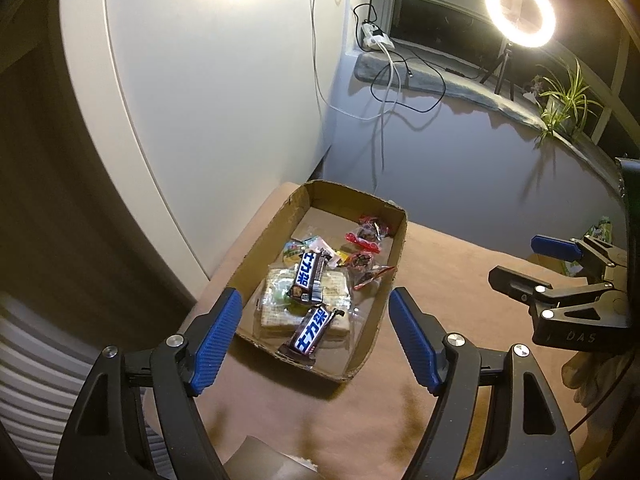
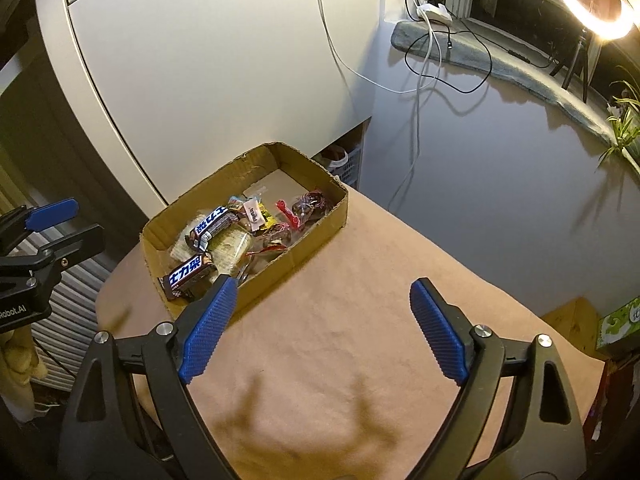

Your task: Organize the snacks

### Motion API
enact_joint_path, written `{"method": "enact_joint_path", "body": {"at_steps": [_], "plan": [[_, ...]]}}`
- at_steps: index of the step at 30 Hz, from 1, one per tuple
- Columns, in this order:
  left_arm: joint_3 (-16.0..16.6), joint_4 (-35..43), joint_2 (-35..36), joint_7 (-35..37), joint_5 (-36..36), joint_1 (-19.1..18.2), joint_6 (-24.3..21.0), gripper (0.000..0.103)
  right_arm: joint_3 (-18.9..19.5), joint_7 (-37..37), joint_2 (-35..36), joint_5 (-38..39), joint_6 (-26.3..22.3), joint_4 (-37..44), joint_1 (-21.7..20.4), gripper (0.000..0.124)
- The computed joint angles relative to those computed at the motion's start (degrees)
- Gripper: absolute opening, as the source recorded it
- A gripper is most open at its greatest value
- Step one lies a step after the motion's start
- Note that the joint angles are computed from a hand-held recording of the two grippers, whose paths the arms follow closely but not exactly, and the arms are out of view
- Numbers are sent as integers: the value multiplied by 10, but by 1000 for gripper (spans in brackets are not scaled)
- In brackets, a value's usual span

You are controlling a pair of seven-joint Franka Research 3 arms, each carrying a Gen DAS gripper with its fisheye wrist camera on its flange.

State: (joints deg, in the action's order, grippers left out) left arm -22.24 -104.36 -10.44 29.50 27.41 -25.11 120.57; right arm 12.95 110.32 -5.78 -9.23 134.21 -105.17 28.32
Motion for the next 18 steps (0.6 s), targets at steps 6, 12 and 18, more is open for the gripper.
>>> {"method": "enact_joint_path", "body": {"at_steps": [6, 12, 18], "plan": [[-2, 0, -1, -5, 4, -1, -2, 79, 1, 2, -2, 0, 1, -2, 1, 91], [-4, 6, 4, -5, 8, -3, -9, 79, 6, 23, -6, -6, -1, -9, 3, 91], [-5, 13, 10, -5, 15, -6, -14, 79, 6, 35, -11, -6, -1, -16, 1, 91]]}}
